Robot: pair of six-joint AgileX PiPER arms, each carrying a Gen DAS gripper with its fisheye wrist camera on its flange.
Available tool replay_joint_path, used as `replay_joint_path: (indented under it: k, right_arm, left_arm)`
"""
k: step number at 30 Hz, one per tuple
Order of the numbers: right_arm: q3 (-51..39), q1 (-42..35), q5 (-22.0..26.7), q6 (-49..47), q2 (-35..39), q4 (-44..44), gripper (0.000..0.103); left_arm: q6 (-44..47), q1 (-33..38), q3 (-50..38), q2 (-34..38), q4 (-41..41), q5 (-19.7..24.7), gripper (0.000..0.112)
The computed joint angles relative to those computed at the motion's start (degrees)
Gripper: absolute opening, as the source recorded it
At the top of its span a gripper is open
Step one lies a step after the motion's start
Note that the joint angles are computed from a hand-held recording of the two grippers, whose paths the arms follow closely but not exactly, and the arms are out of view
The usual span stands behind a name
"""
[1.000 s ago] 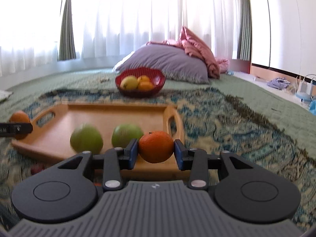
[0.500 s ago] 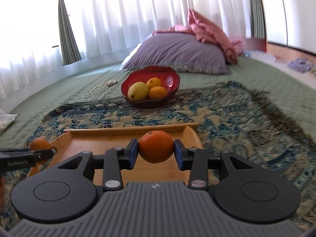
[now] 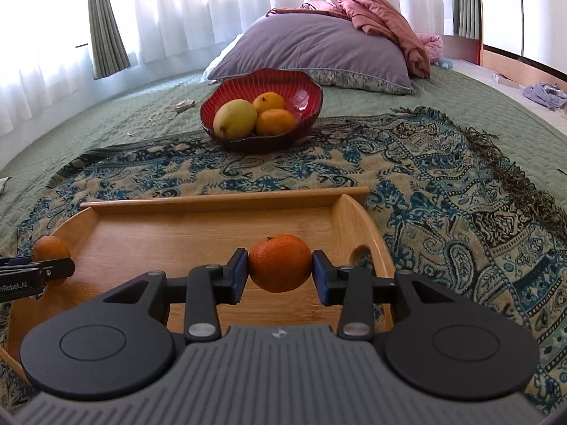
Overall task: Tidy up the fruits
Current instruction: 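Carry the brown orange and the tangerine over the wooden tray, then open both tools to release the fruit onto the tray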
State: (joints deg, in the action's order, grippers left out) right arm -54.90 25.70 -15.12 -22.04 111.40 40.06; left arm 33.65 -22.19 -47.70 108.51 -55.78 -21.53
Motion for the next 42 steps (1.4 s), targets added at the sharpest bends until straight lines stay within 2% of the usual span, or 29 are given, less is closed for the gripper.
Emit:
replay_joint_path:
  k: [20,42]
  right_arm:
    - [-2.2,0.5,2.3,-7.0,2.2,6.1,0.043]
    - [-2.3,0.5,2.6,-8.3,3.1,7.3,0.045]
  left_arm:
    - [-1.2,-0.4,-0.5,1.7,1.5,-0.7,0.048]
    - [0.0,-0.8,-1.1,2.5,0.2,-1.6,0.049]
